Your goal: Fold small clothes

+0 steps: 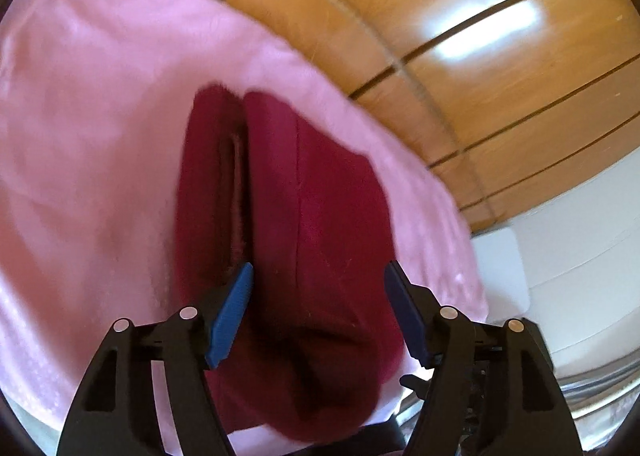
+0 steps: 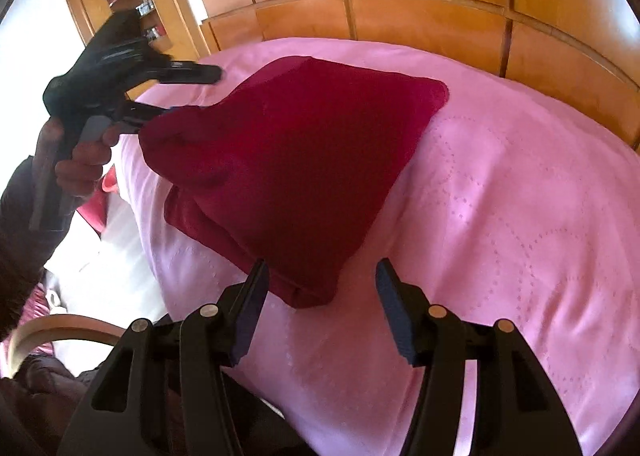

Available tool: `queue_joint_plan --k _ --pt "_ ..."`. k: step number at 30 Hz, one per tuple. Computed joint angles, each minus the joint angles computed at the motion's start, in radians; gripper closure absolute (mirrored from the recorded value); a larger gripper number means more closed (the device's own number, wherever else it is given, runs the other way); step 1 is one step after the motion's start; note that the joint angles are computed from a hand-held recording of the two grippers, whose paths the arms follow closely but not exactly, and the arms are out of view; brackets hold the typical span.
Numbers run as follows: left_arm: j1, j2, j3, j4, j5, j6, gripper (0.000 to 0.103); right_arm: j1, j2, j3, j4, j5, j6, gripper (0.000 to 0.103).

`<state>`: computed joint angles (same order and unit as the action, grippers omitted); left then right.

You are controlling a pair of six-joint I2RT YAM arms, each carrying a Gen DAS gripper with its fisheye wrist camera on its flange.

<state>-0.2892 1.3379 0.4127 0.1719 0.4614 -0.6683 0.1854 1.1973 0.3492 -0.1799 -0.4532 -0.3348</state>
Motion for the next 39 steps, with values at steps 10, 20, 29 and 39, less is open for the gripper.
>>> queue_joint_plan --k 10,20,29,39 --pt "-0.031 -0.085 -0.047 -0.014 -0.08 0.012 0.086 0.143 0.078 -0.075 0.243 0.147 0.055 0.079" --pt "-0.042 0.014 -0.254 0.212 -0.209 -0.065 0.082 0.103 0.101 -0.13 0.271 0.087 -0.037 0.083" --pt "-0.263 -0.44 -0.106 -0.262 -0.645 -0.007 0.081 -0.176 -0.018 0.057 -0.197 -0.171 -0.254 0.039" --pt "-0.351 0.009 -0.011 -0.005 -0.718 0.026 0.081 -0.037 0.278 0.274 0.148 -0.156 0.34 0.037"
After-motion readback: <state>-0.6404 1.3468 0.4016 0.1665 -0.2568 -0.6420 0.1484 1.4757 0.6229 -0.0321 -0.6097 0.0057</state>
